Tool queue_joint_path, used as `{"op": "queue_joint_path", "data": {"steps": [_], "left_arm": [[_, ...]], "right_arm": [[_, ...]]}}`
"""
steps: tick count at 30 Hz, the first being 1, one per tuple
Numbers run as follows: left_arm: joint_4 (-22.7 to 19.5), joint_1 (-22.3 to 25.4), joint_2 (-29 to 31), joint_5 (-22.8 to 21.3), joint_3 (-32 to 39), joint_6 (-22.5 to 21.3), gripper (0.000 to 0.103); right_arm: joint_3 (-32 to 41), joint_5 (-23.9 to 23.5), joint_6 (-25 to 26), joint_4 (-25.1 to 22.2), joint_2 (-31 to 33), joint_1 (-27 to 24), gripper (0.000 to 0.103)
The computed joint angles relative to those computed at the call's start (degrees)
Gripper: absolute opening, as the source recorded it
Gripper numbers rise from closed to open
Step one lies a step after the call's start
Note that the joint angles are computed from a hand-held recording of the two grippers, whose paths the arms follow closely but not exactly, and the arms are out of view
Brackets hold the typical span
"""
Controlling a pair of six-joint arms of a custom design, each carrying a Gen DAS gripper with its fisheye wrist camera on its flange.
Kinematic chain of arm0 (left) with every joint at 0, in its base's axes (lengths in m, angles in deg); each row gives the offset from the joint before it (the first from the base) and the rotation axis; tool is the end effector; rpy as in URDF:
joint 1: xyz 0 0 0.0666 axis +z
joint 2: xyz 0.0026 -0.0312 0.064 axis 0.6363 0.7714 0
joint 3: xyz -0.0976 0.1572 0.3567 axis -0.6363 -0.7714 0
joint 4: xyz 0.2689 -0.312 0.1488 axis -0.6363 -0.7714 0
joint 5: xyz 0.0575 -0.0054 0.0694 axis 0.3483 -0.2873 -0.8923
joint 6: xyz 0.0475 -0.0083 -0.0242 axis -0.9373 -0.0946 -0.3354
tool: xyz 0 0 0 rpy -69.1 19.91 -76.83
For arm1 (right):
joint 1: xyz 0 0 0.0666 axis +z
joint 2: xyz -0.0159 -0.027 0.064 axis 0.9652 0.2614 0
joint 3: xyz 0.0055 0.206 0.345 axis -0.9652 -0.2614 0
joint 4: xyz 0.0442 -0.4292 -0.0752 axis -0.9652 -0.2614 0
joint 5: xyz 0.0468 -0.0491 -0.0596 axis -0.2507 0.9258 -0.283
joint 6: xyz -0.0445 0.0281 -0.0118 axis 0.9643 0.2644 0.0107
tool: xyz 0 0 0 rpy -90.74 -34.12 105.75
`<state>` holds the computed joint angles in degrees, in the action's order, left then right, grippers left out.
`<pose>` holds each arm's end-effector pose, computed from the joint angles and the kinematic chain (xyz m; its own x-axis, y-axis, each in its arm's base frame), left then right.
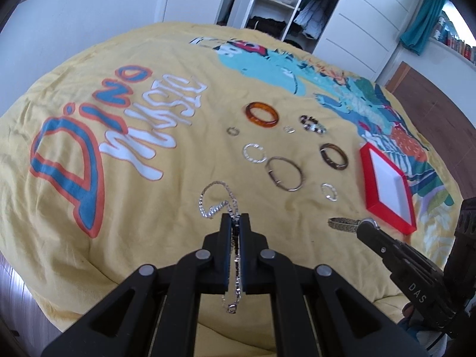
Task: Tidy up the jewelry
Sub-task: 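Carry necklace and watch into the red box and open both tools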
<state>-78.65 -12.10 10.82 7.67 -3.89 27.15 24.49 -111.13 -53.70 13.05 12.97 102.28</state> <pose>0.2564 -0.2920 0.4598 -0.6208 -0.5131 -0.5927 -0.4434 0.8533 -0.2744 0.3575 0.1999 0.4415 -0.7040 -0.3081 -0.6399 -0.6062 0.7301 0.3154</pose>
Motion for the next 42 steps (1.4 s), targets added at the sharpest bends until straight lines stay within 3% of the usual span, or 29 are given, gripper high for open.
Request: {"op": "queue_joint_path", "data": {"steps": [6, 12, 18, 25, 35, 42], "left_arm": [[-0.40, -1.49, 2.99, -2.09, 6.37, -4.06, 0.004], [3.03, -1.18, 8.63, -1.20, 14.63, -11.92, 0.004], [8.02, 0.62, 17.37, 3.15, 25.16, -21.76, 0.004], [11.56, 3.74, 30.62, 10.58, 39.50, -29.50, 0.004], [9.19, 7.46, 49.33, 19.89, 59.02, -33.69, 0.004], [5.05, 8.18, 55.14, 23.31, 60.11, -34.02, 0.004]], "right_arm": [[-0.19, -2.24, -0.50, 0.50, -3.73, -2.91, 0.010], [0.88, -4.58, -0.55, 1.04, -5.24, -8.34, 0.010], [3.42, -6.07, 1.02, 1.43, -3.45, -15.67, 0.010], [8.35, -5.20, 3.93, 2.17, 3.20, -24.61, 0.010], [11.81, -2.16, 5.79, 3.80, 13.40, -30.22, 0.010], [12.45, -0.97, 6.94, 2.20, 18.59, -30.42, 0.010]]}}
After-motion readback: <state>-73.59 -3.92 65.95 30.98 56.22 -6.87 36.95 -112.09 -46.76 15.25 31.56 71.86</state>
